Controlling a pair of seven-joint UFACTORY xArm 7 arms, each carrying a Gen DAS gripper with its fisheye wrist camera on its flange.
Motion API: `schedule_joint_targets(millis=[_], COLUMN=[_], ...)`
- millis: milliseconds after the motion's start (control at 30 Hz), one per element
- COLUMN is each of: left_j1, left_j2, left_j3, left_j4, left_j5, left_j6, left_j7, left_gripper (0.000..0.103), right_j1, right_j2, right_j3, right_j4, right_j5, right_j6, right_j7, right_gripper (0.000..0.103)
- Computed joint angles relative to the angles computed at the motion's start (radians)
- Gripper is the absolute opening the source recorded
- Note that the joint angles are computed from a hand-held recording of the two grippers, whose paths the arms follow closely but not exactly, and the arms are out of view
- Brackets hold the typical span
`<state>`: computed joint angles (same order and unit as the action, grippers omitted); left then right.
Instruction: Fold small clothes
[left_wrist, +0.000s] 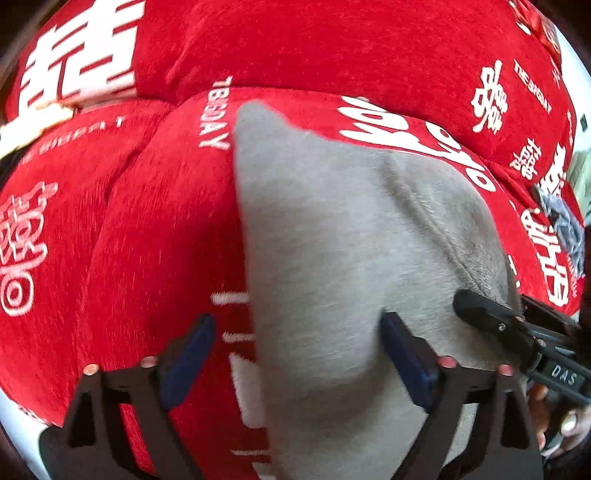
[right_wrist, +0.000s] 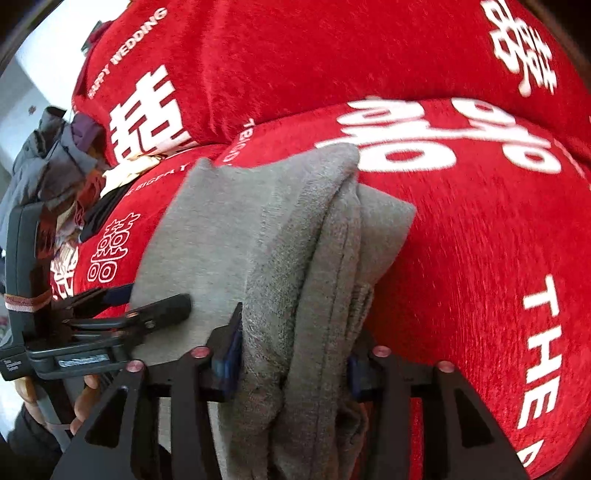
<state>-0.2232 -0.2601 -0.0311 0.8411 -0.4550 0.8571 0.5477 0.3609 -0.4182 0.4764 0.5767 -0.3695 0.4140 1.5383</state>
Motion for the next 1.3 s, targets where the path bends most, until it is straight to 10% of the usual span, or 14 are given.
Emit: schedule_joint_targets(millis=[300,667,800,1300], left_j1=[0.037,0.047,0.041,0.03], left_j2=[-0.014,0.216,0.239,0.093], left_j3=[0.021,-0.059,-0.06,-0.048], left_j4=[0.06,0.191,0.174,0.1], left_j5=[-0.017,0.303,0.312,0.22], left_j6=[0.009,-0.119,-0.168,-0.149], left_j7=[-0.022,-0.328,-0.336,-0.208], left_gripper=[0.093,0.093,0.103,0.103], right_j1=[-0.025,-0.034,-0.024,0.025], right_j2=[-0.204,0.225,0.199,0.145], right_j3=[-0.016,-0.12,-0.154,-0.076], right_j4=[-0.048,0.212,0.144,0.241], right_j5=[0.028,-0.007,-0.031,-0.104], right_j6=[0.04,0.049,-0.042,0.186], right_j7=[-0.055,-0.39,-0.367,-0.323], right_gripper=[0.065,0.067,0.067,0.075])
